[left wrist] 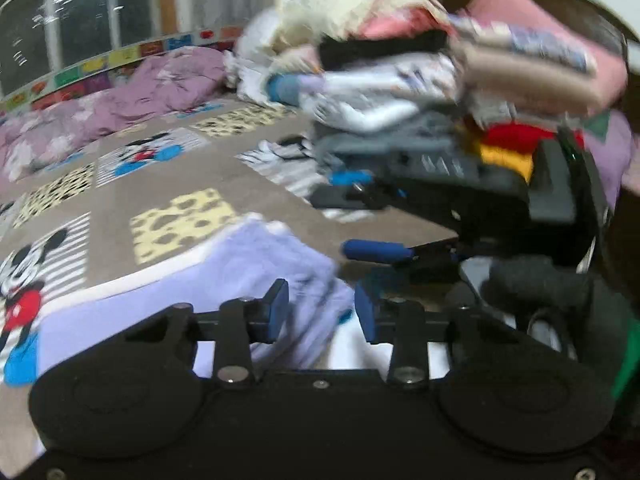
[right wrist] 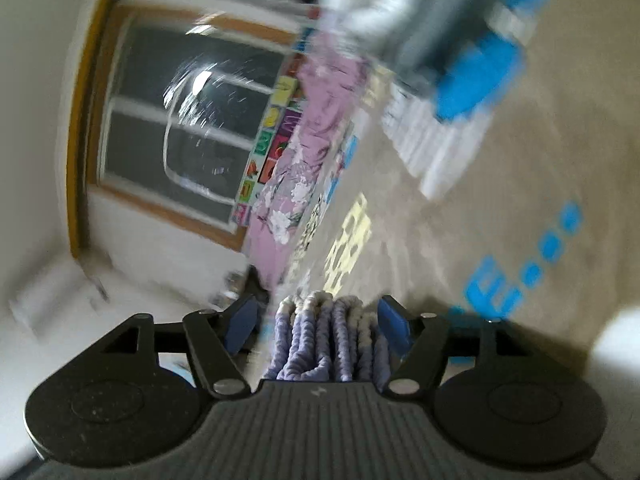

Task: Fold clothes
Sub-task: 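Lift the held cuff ends with both grippers and fold them over the garment, then lower the folded end onto the garment with both grippers and smooth it flat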

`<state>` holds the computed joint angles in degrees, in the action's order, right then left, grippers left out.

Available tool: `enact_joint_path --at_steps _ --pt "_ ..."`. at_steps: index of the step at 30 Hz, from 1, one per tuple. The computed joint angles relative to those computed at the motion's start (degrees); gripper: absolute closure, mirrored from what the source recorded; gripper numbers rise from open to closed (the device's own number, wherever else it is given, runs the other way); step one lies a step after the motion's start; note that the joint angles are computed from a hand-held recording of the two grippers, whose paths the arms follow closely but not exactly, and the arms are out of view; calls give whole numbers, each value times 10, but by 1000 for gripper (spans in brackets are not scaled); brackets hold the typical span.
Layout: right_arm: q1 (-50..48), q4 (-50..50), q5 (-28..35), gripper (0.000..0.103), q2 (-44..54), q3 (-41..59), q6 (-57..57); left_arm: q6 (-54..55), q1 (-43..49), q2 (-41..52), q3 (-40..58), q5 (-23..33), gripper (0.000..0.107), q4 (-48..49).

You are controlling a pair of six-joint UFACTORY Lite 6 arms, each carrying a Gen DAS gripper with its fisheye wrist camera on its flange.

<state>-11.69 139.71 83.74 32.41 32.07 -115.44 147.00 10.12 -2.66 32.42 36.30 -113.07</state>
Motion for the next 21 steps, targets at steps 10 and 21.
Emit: enact_joint_path --at_steps 10,21 --pt "207 304 -245 30 -194 -51 -343 38 209 65 38 28 72 -51" --pt "230 379 -385 32 -175 -2 -390 61 228 155 56 20 70 -23"
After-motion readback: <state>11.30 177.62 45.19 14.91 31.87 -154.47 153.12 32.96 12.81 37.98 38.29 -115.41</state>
